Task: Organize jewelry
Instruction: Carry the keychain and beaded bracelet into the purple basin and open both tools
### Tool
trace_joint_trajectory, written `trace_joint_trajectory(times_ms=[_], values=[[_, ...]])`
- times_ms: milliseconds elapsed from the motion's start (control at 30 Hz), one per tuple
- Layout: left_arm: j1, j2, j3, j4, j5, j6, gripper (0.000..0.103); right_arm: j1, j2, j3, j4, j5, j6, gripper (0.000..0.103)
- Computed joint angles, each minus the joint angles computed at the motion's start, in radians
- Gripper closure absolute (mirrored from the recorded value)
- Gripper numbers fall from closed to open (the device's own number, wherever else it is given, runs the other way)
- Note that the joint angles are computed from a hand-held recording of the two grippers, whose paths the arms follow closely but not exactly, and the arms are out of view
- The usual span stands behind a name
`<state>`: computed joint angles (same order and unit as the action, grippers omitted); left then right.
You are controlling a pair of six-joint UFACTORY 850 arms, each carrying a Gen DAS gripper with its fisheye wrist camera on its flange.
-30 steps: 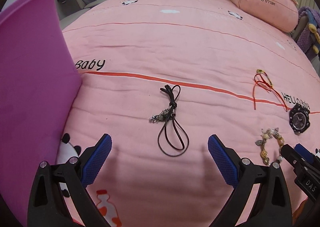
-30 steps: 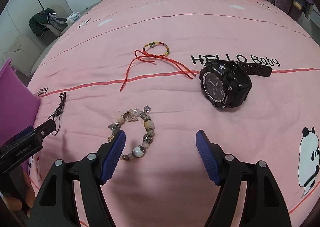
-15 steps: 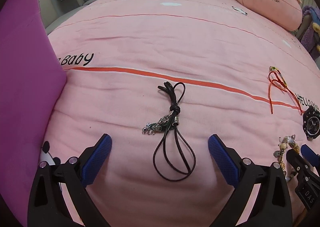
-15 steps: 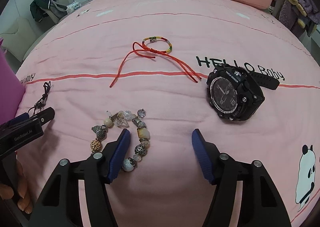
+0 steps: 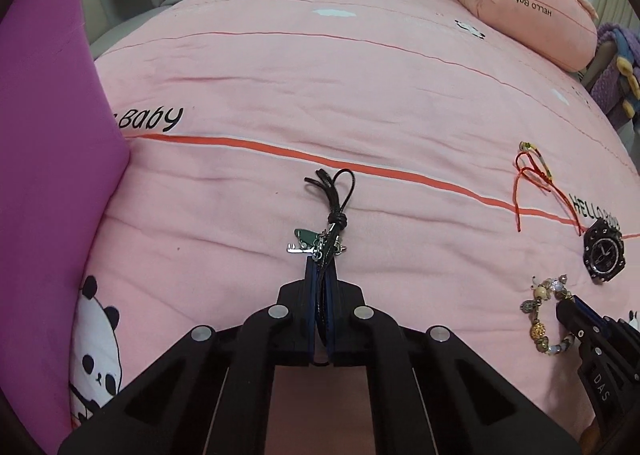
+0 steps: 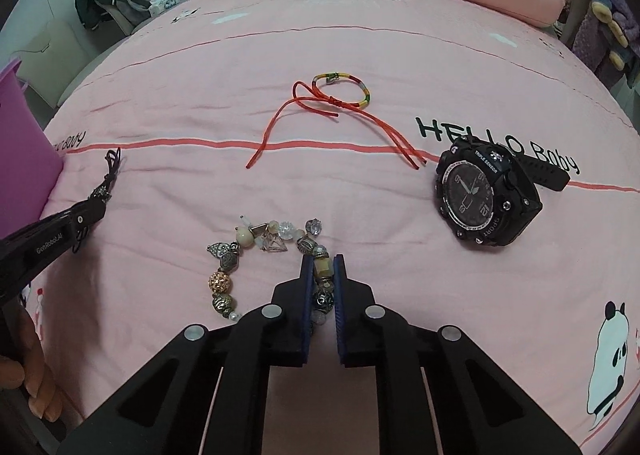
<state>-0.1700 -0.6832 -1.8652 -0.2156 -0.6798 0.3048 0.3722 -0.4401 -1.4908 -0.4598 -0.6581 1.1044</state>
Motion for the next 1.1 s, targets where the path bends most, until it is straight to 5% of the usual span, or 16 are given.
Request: trace_joint_trajectory(times_ms=[267,533,1100], values=[[0.011,0.122,0.141,-0.071,0.007,0.085,0.099,0.017,0.104,0.102,-0.058,0.065,0.103,0.094],[0.021,0.26,0.271,-0.154,-0.001,0.17,0.099,0.06,0.19,0.148,-0.129,0.042,0.181,0.094],[0.117,0.438,0.298,-0.248,-0.086,0.275,0.099,0.203,0.26,0.021,-0.214,-0.039,0.195,0.094]])
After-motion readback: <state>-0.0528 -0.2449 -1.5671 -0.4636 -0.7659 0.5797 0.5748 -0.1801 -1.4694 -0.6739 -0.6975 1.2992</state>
